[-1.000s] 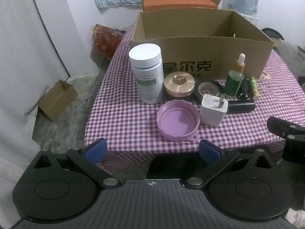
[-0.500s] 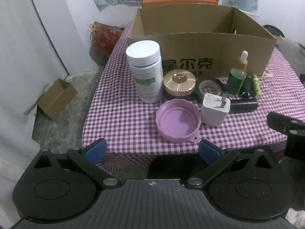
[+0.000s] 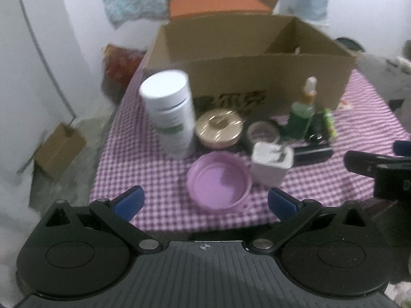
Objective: Organize rigid objects
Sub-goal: 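Lower the right tool onto the green dropper bottle and close it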
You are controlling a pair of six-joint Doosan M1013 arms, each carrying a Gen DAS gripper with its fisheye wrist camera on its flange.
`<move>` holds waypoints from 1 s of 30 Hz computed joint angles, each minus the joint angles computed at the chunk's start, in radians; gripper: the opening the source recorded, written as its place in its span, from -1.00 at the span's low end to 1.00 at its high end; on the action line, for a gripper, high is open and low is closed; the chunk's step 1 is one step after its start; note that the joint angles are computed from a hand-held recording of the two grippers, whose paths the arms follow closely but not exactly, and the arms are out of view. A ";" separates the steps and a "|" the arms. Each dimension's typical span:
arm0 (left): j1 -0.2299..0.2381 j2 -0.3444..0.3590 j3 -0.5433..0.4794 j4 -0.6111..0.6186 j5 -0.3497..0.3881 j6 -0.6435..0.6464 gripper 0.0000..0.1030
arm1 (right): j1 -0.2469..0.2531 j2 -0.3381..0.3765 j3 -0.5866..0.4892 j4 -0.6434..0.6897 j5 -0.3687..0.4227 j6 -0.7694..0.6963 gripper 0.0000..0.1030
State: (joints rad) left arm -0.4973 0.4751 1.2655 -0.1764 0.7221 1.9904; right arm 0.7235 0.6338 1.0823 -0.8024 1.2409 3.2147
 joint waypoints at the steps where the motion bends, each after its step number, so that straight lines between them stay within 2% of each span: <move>1: 0.003 0.000 0.001 -0.035 -0.004 0.039 1.00 | -0.002 -0.009 0.018 -0.005 -0.016 0.022 0.91; 3: 0.007 0.001 0.004 -0.097 -0.008 0.111 0.99 | -0.006 -0.027 0.052 -0.007 -0.046 0.063 0.87; 6: 0.017 0.006 0.005 -0.213 -0.009 0.218 0.96 | -0.013 -0.047 0.091 -0.008 -0.092 0.110 0.71; 9: 0.029 0.013 0.002 -0.328 0.007 0.314 0.84 | -0.021 -0.062 0.123 -0.010 -0.148 0.142 0.52; 11: 0.028 0.020 -0.006 -0.348 0.019 0.346 0.73 | -0.027 -0.074 0.147 -0.020 -0.208 0.162 0.43; 13: 0.024 0.023 -0.009 -0.343 0.019 0.365 0.48 | -0.034 -0.080 0.160 -0.021 -0.266 0.164 0.39; 16: 0.020 0.029 -0.016 -0.332 0.033 0.375 0.42 | -0.043 -0.082 0.167 -0.023 -0.330 0.155 0.33; 21: 0.023 0.033 -0.027 -0.383 0.062 0.437 0.36 | -0.045 -0.086 0.176 -0.057 -0.342 0.172 0.28; 30: 0.007 0.029 -0.030 -0.450 0.019 0.559 0.30 | -0.052 -0.096 0.177 -0.194 -0.345 0.193 0.20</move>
